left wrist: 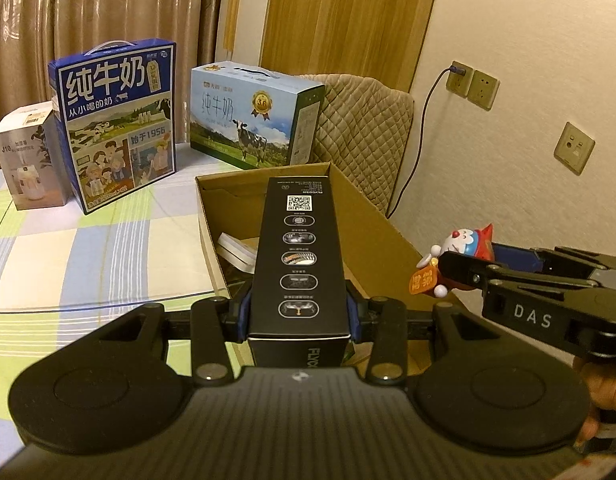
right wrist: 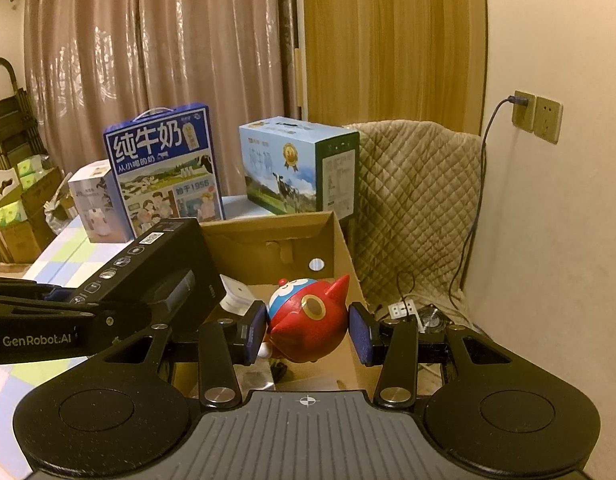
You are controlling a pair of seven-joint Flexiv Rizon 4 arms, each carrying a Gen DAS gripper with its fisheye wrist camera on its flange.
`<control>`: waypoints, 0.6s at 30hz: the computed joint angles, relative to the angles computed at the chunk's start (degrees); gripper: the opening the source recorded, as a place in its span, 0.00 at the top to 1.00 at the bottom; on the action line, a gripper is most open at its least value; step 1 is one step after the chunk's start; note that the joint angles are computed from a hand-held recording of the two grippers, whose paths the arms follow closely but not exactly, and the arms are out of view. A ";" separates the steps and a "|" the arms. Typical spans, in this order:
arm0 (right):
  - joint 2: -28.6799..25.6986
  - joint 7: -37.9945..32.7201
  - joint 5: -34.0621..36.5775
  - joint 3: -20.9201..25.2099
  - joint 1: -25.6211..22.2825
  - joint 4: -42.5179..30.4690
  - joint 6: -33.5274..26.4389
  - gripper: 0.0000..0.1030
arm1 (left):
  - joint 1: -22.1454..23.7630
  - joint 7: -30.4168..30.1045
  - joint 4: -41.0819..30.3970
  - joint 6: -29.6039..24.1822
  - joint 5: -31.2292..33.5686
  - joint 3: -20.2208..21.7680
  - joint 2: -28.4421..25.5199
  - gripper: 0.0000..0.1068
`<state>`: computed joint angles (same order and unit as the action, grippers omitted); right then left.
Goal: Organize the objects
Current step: 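Carry the black box in the left tool while the right tool carries the figure over the box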
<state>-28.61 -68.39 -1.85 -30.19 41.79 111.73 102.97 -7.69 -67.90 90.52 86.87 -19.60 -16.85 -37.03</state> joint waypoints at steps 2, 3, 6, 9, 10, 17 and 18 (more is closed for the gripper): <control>-0.18 -0.02 -0.21 0.55 -0.60 -0.31 -0.18 0.60 | -0.30 -0.19 -0.66 -0.42 0.03 0.32 -0.41 0.65; -0.28 0.03 -0.25 0.60 -0.66 -0.39 -0.22 0.60 | -0.52 -0.35 -1.02 -0.65 0.05 0.59 -0.61 0.65; -0.54 0.20 -0.39 0.89 -1.03 -0.65 -0.27 0.60 | -0.83 -0.60 -1.84 -1.18 0.07 0.94 -1.12 0.65; -0.65 0.23 -0.71 1.37 -1.63 -0.92 -0.41 0.60 | -1.12 -0.90 -2.61 -1.64 0.06 1.30 -1.61 0.65; -0.68 0.27 -0.83 1.53 -1.82 -1.05 -0.49 0.60 | -1.22 -1.00 -2.89 -1.81 0.06 1.43 -1.78 0.65; -1.00 0.56 -1.54 2.12 -2.75 -1.59 -0.79 0.60 | -1.43 -1.32 -3.94 -2.23 0.00 1.56 -2.52 0.65; -1.08 0.63 -1.64 2.22 -2.92 -1.68 -0.84 0.60 | -1.44 -1.33 -4.08 -2.30 0.01 1.56 -2.62 0.65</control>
